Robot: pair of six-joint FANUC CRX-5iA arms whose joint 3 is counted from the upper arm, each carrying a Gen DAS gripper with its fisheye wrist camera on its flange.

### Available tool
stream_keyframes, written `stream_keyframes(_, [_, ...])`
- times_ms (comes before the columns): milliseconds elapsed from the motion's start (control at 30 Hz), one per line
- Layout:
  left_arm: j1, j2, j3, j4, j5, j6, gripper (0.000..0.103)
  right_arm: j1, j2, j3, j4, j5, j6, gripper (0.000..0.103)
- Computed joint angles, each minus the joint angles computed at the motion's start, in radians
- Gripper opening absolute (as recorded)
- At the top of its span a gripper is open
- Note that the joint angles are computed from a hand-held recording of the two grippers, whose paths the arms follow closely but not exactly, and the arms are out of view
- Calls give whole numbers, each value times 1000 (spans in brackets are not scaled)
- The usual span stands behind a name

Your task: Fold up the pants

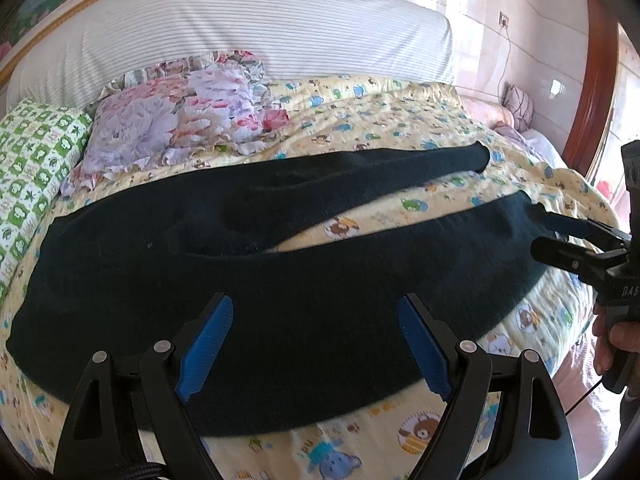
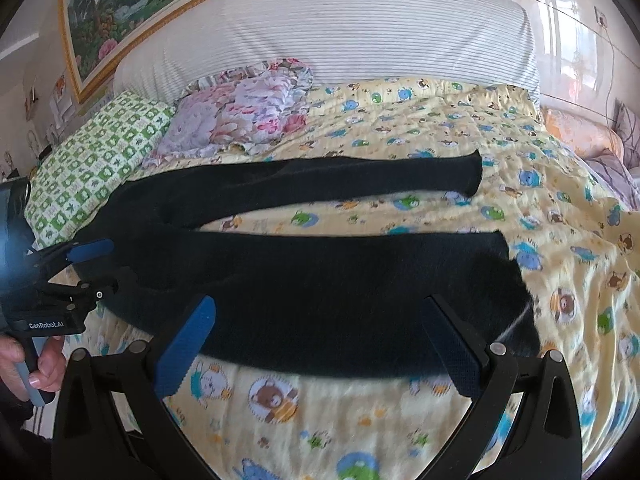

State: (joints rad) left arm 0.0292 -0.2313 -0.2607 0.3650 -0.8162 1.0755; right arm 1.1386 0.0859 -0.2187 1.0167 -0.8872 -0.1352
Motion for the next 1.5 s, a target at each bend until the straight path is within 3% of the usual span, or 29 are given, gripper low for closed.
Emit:
stream_keyframes(300, [3, 84, 86, 11, -12, -70, 85, -71, 2, 52, -74, 12, 74, 103])
stream_keyframes(567, [6, 217, 216, 81, -65, -147, 85, -167, -42, 48, -141, 72, 51, 103])
stream_keyframes(900, [-26, 484, 548, 64, -221, -180, 85, -268, -1, 178, -330, 64, 255, 103])
stream_keyframes(1033, [-32, 612, 715, 81, -324, -206, 85, -324, 12, 226, -441, 94, 346, 102])
stream_keyframes(1200, [-43, 805, 982, 83, -498, -212, 85, -384, 45, 298, -570, 85, 458, 87])
stream_keyframes(1267, [-48, 912, 1135, 95, -610, -210, 85, -403, 73, 341, -620, 57, 510, 76])
stream_keyframes(1400, [-74, 1063, 1374, 39, -741, -212, 85, -438, 113, 400, -715, 45, 614, 64])
stream_keyframes(1433, [-83, 1087, 1416, 10, -756, -209, 85, -446, 125, 417, -739, 38, 641, 57])
stream_keyframes(1500, [-91, 1192, 1590, -7, -863, -193, 86, -457, 138, 438, -775, 29, 680, 45])
